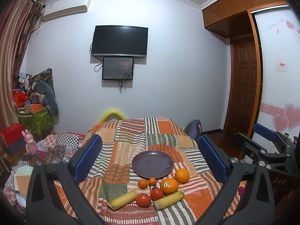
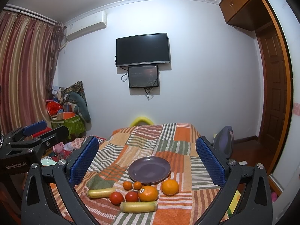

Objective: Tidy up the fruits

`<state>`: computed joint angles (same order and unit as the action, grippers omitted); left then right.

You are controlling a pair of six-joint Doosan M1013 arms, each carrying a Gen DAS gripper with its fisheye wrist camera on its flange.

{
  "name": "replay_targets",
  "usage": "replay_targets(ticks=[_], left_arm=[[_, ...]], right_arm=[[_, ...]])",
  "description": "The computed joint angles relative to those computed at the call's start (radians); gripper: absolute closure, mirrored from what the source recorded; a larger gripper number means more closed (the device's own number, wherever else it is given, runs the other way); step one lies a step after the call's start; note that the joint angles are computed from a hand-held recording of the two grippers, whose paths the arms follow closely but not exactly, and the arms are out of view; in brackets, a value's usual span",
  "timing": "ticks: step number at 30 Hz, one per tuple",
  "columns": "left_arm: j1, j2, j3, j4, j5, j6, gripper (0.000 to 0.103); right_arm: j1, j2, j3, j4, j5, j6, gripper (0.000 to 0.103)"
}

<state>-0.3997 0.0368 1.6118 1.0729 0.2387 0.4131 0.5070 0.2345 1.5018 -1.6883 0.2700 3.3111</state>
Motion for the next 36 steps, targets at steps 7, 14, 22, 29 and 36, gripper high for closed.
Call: replay_targets(ticks=[7,14,22,29,36], left_arm=[[-0.001,0.002,0.000,0.015,0.000,-0.011,0.000],[-0.002,0.002,0.000,0.020,-0.001,-0.016,0.000],[-0.002,0.003,-0.001,0.026,-0.001,-0.018,0.000],[-0.002,0.004,-0.001,0.029,0.000,-0.017,0.000],[-0.004,0.006,-0.001,0.019,-0.002,0.001,0.000]], right_arm=[[0.001,0.001,-0.002,-0.007,0.004,0.009,0.000],[0.002,0.001,0.003,-0.044,0.010,0.050,0.000],[0.001,0.002,0.001,-0.047,0.009,0.053,0.000],[0.000,-0.001,0.005,-0.062,0.006,0.071,0.000],[-0.001,-0.002,0.009,-0.086,0.005,0.096,0.000]])
